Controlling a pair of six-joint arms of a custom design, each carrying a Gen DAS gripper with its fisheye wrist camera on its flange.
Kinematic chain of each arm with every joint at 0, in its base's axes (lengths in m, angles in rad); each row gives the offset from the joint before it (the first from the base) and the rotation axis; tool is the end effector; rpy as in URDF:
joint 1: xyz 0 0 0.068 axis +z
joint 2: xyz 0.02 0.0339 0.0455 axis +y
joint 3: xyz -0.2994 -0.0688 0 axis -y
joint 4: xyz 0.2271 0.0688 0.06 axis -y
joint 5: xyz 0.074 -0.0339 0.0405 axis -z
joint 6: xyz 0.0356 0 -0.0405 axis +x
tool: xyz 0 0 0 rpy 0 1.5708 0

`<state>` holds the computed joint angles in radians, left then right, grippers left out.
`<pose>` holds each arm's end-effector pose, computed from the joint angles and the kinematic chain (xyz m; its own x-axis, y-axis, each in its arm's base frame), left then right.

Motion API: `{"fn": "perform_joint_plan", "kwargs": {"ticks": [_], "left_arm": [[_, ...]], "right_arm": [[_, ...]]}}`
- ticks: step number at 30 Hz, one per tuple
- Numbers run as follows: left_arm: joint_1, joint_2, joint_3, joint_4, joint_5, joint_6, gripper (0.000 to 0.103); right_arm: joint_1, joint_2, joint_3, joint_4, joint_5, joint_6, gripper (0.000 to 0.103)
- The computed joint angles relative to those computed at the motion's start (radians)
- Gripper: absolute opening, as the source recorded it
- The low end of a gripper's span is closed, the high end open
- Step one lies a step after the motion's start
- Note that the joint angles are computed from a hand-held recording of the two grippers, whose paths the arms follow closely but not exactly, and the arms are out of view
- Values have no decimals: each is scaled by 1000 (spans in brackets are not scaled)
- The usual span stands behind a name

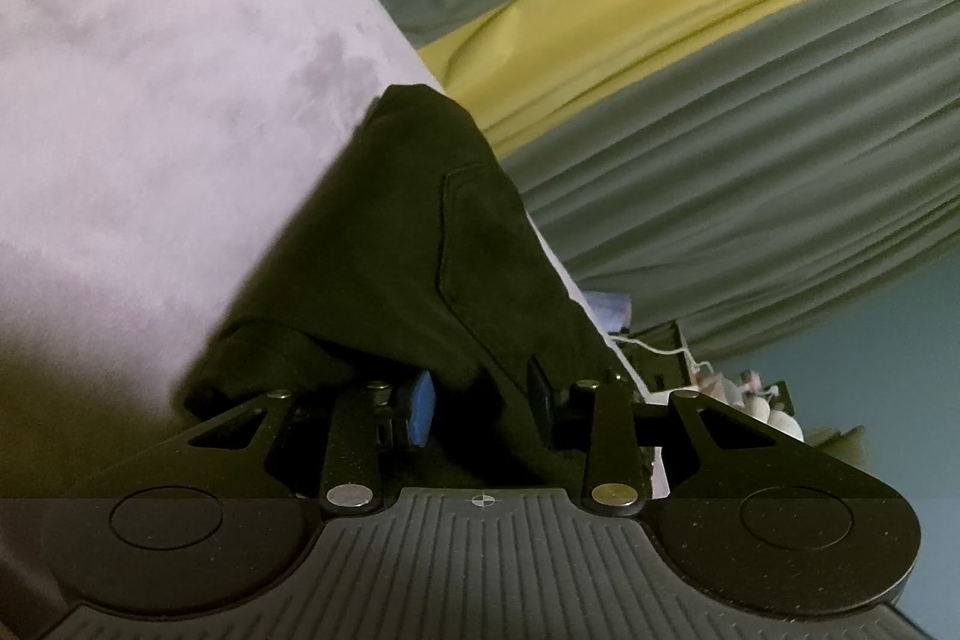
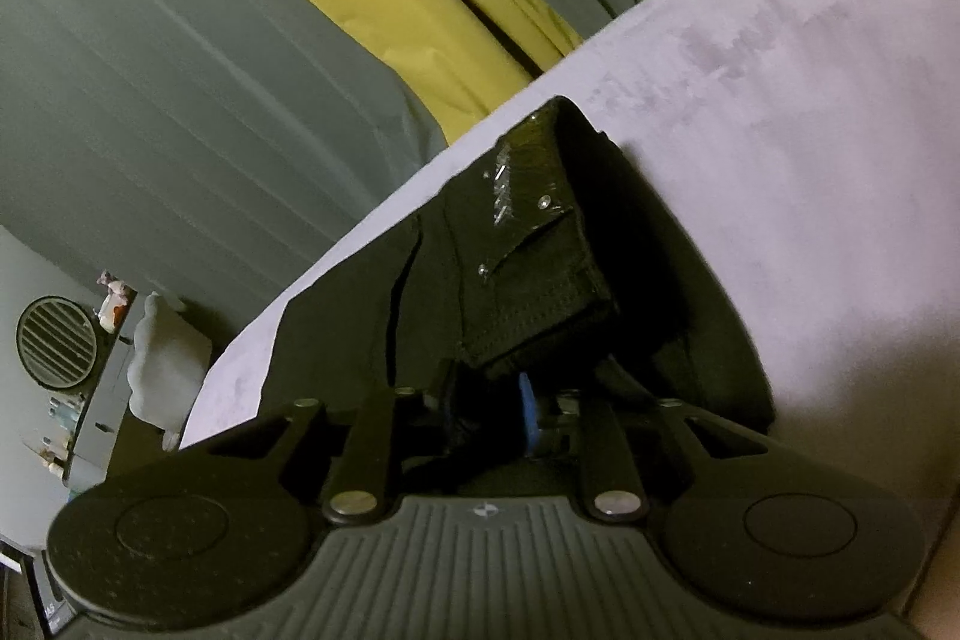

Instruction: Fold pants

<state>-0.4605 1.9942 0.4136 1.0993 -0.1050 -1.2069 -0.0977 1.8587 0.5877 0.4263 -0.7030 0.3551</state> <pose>0.2684 -0.1290 0.1081 -0.4828 -0.7979 -0.3608 -0.2599 0.5240 -0.8111 0.2974 -0.0060 0.1257 -0.8204 0.3469 -0.4544 -0.0720 0.7258 0.6841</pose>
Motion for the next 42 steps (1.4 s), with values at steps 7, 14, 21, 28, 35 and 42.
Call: {"fn": "perform_joint_plan", "kwargs": {"ticks": [7,14,21,28,35,42], "left_arm": [[-40,-57,-41,25,-34,42,60],[-124,-162,-86,47,-170,137,87],[-24,-94,318,-475,-202,439,91],[49,198,818,-854,-264,695,91],[82,408,980,-867,-335,785,103],[130,416,925,-787,-233,731,103]], "right_arm": [[-27,-42,27,-113,43,-67,40],[-102,-91,29,-101,61,-92,55],[112,-37,132,-26,176,-148,45],[380,163,422,-128,425,-256,40],[416,347,513,-23,508,-363,40],[425,444,424,279,533,-401,43]]}}
